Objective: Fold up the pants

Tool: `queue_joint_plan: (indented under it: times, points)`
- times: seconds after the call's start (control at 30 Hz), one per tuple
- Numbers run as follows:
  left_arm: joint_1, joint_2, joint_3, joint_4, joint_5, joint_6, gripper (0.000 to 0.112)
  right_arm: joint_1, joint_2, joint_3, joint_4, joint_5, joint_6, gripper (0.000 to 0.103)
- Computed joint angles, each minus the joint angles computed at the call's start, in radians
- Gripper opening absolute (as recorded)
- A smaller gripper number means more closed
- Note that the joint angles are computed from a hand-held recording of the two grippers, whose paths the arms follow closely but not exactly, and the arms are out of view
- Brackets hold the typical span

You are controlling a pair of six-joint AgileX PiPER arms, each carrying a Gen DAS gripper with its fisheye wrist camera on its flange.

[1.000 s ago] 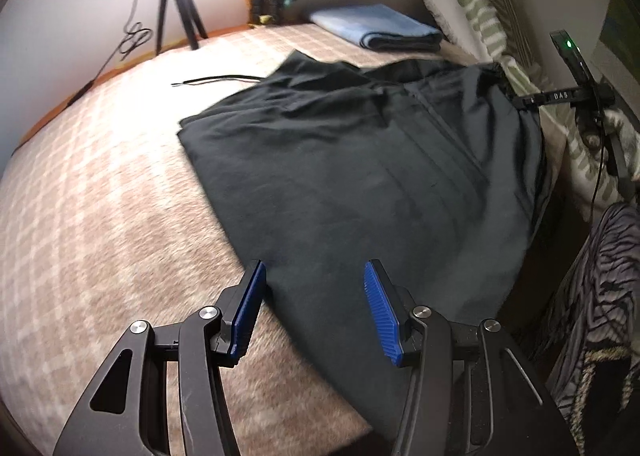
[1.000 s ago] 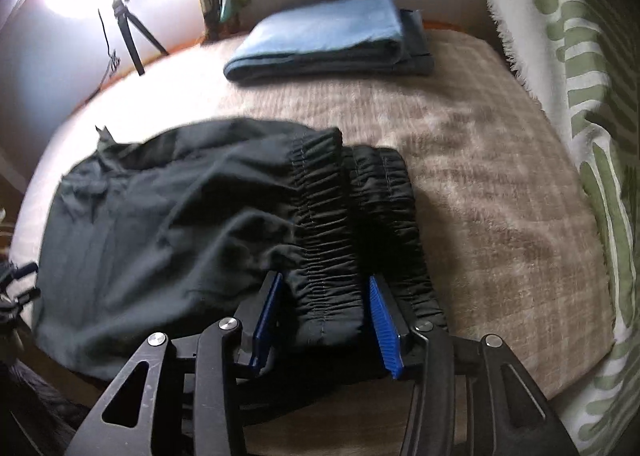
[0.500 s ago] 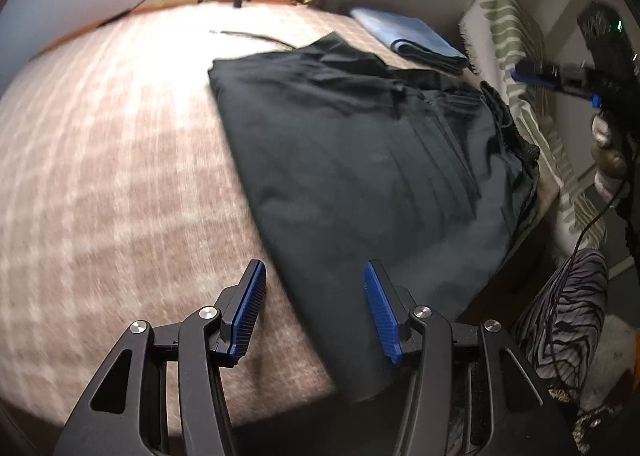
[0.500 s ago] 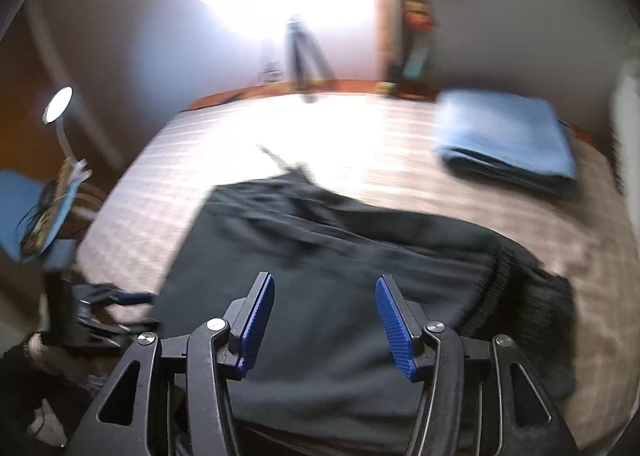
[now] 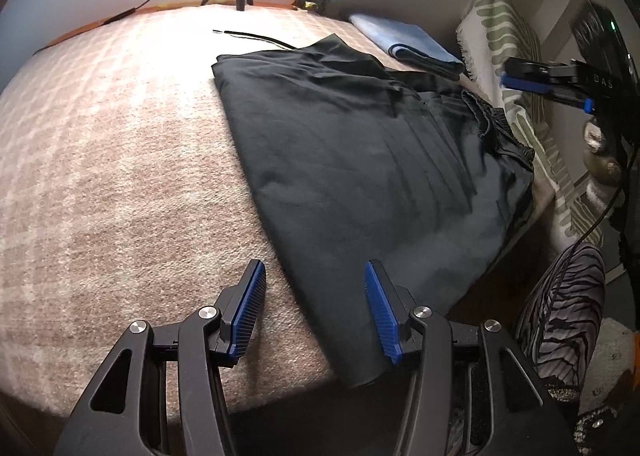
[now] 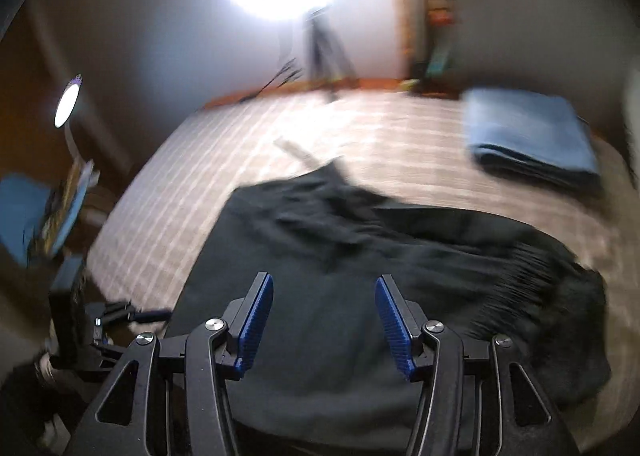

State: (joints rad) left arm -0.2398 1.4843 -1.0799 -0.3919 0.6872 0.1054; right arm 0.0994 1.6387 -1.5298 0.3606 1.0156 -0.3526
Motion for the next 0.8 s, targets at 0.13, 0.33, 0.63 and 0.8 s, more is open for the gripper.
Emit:
queue_joint_plan:
  times: [0.13,0.33,0.63,0.8]
  points:
    - [-0.015,0.006,-0.007,0.025,-0.004,-0.016,0.05,-0.149,-0.041,0.033,-0.003,-0.014,-0.007,0.056]
    - [-0.031,0.022,-0.025,0.041,-0.005,-0.028,0.05,-0.142,-0.039,0.142,-0.152,-0.128,0.023,0.053]
    - [-0.027,0.03,-0.029,0.029,-0.004,-0.01,0.05,0.049,0.1,0.171,-0.526,-0.24,0.264,0.049]
    - [-0.028,0.03,-0.028,0.034,-0.005,-0.008,0.05,0.0,0.101,0.161,-0.547,-0.234,0.286,0.014]
